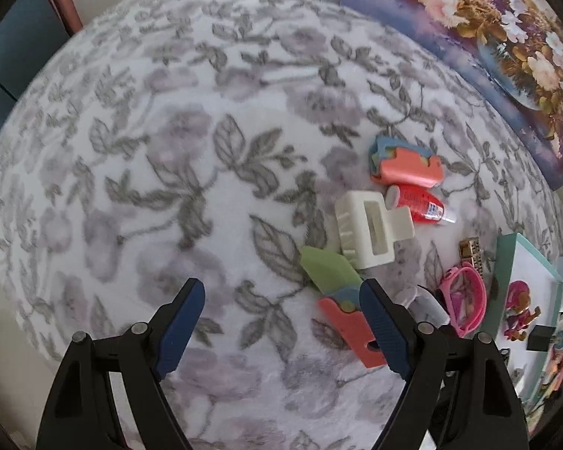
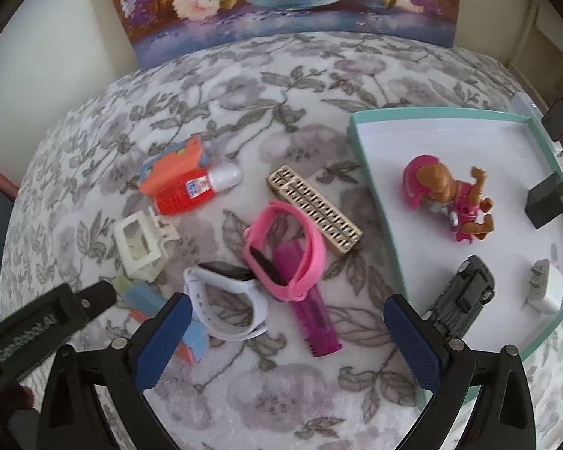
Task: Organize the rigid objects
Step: 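Grasp the pink-blue-green toy block with the left tool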
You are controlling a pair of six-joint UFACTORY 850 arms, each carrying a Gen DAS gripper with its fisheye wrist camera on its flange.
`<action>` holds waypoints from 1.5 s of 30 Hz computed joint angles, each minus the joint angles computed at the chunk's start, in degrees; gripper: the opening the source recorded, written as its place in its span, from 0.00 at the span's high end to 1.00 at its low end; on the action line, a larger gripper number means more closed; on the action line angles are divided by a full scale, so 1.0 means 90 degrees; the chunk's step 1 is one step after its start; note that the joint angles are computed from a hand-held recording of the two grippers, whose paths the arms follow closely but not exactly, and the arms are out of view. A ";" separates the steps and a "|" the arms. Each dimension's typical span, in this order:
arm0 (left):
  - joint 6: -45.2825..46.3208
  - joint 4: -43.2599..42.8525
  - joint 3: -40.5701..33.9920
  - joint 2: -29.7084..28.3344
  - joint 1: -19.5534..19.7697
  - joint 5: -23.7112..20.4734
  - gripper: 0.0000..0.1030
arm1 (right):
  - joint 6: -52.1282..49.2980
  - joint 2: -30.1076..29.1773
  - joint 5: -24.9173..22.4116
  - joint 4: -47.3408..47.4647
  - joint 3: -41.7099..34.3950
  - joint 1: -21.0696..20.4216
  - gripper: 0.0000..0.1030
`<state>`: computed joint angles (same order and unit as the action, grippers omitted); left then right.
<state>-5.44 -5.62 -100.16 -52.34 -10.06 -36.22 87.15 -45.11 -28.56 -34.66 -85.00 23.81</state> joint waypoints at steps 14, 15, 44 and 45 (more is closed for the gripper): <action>-0.0031 -0.0557 -0.0156 -0.0196 0.0065 -0.0249 0.17 | 0.0558 0.0277 -0.0145 -0.0290 0.0334 -0.0087 0.00; -0.0005 -0.0569 -0.0153 -0.0196 0.0062 -0.0250 0.17 | 0.0600 0.0293 -0.0154 -0.0309 0.0351 -0.0092 0.00; 0.0234 -0.0166 0.0118 -0.0088 -0.0531 0.0069 0.55 | 0.0972 0.0486 -0.0130 -0.0256 0.0649 -0.0227 0.00; 0.0161 -0.0099 0.0176 -0.0022 -0.0542 0.0179 0.55 | 0.0987 0.0490 -0.0122 -0.0272 0.0653 -0.0225 0.00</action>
<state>-3.99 -6.52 -98.57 -52.54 -14.93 -34.60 96.04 -40.70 -29.66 -37.11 -79.13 21.79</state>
